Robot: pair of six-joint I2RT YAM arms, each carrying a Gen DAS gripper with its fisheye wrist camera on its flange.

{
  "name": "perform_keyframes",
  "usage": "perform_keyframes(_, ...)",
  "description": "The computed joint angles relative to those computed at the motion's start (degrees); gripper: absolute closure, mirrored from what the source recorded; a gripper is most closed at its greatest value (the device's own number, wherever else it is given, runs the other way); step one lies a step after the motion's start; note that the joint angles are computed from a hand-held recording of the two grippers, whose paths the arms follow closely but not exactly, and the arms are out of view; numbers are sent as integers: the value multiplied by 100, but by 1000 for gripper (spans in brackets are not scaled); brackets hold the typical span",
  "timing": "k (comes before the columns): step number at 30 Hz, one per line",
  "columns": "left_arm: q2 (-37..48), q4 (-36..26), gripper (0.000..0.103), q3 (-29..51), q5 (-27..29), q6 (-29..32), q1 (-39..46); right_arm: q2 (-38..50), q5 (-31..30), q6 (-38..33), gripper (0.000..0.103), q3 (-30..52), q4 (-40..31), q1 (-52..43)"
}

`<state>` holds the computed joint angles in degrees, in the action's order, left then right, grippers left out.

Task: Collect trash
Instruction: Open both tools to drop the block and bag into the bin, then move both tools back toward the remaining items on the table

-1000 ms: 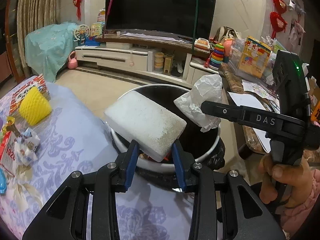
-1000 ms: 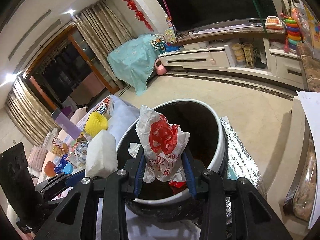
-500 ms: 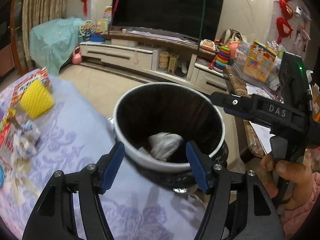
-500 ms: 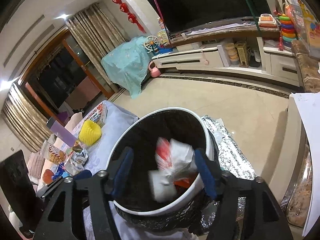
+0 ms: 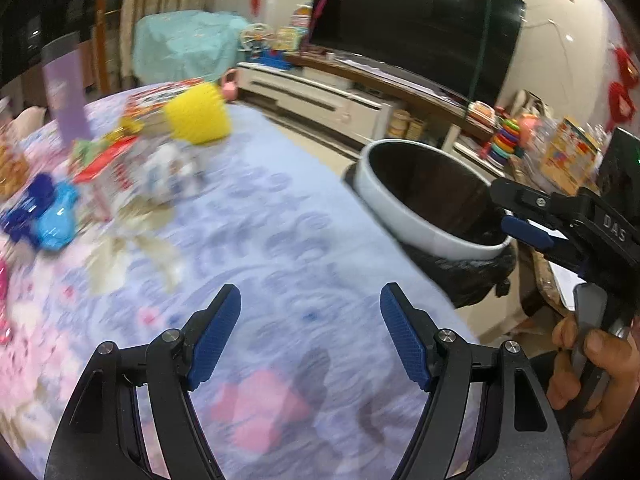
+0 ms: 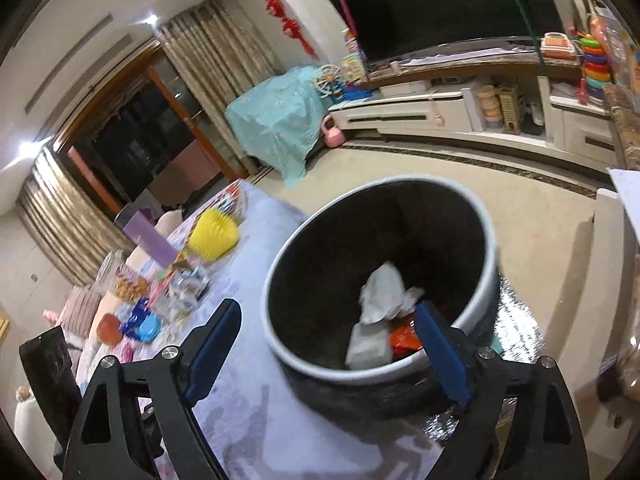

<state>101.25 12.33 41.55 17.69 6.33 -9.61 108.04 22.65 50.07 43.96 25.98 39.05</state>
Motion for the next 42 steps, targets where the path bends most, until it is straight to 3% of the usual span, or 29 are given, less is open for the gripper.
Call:
perform_keyframes(14,-2,50,29,-379,651,366,2094,1248,-267,-191,12,1776,-624,790)
perform_keyframes(25,285,-215,29,6,971,666,3376,2431,-653,-372,12,3651,-1436,1150)
perform_keyframes(42,1110,-734,29,1192,621,744,3903,4136,-1126,-1271,13,6818,-2907,1321)
